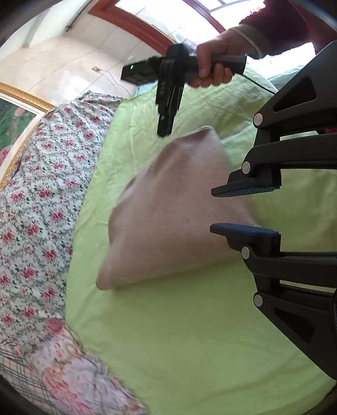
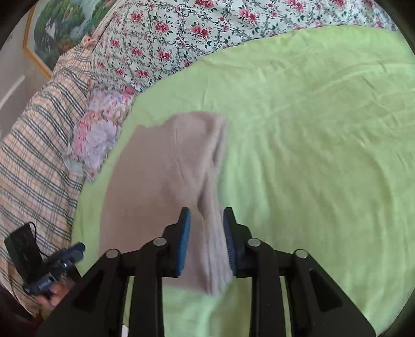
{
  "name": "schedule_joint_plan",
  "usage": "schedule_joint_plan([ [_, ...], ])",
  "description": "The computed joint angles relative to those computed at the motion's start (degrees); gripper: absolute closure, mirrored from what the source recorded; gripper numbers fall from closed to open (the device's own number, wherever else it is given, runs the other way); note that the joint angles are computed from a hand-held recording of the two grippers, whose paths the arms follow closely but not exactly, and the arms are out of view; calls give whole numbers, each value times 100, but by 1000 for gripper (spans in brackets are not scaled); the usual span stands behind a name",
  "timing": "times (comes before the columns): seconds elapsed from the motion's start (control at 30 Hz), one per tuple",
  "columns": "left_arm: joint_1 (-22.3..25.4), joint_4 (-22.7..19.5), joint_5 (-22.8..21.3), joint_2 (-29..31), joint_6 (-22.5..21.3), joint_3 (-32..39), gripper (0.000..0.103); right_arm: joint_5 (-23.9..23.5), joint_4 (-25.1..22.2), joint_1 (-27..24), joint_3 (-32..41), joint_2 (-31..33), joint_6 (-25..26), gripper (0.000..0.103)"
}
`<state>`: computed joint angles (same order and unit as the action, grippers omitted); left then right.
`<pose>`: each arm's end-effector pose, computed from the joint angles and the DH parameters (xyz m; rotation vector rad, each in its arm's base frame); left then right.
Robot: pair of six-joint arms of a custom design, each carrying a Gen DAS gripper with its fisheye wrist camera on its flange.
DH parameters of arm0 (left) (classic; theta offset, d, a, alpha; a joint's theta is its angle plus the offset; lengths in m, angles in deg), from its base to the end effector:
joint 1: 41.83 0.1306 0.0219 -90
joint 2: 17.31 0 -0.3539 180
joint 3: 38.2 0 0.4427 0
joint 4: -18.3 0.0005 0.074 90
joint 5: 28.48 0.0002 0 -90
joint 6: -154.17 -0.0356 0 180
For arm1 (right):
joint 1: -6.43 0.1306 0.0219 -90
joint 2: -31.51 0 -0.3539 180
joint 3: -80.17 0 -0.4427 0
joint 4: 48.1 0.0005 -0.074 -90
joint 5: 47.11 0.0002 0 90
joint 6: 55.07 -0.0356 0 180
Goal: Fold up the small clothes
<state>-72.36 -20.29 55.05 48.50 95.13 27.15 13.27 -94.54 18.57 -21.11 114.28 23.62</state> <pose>0.3501 -0.2024 0.3808 -0.0701 2.2851 -0.4456 0.4711 0.1188 0.3693 -0.2505 2.4490 0.8133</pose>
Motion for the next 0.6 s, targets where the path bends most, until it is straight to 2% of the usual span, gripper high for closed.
schedule_joint_plan([
  [0.1, 125, 251, 404, 400, -255, 190, 83, -366, -76, 102, 609, 790, -289, 53],
  [0.17, 170, 257, 698, 699, -368, 305, 82, -452, -303, 182, 985, 1228, -248, 54],
  [0.2, 181, 183, 696, 902, -411, 379, 83, -243, -395, 262, 1155, 1361, -88, 76],
  [0.23, 208, 107, 751, 1037, -414, 429, 83, -57, -360, 306, 1190, 1342, 16, 88],
  [0.3, 252, -98, 908, 1336, -351, 547, 84, 129, -313, 330, 1300, 1359, 139, 91],
  [0.37, 202, -4, 832, 1454, -295, 559, 84, 583, -302, 381, 1335, 1391, 254, 95],
  [0.4, 165, 6, 805, 1495, -247, 589, 84, 642, -328, 380, 1359, 1457, 298, 95],
  [0.5, 52, -27, 632, 1604, -144, 706, 84, 608, -204, 368, 1302, 1543, 214, 95],
  [0.6, 10, -87, 640, 1486, -108, 676, 82, 547, -30, 335, 1108, 1298, -41, 94],
])
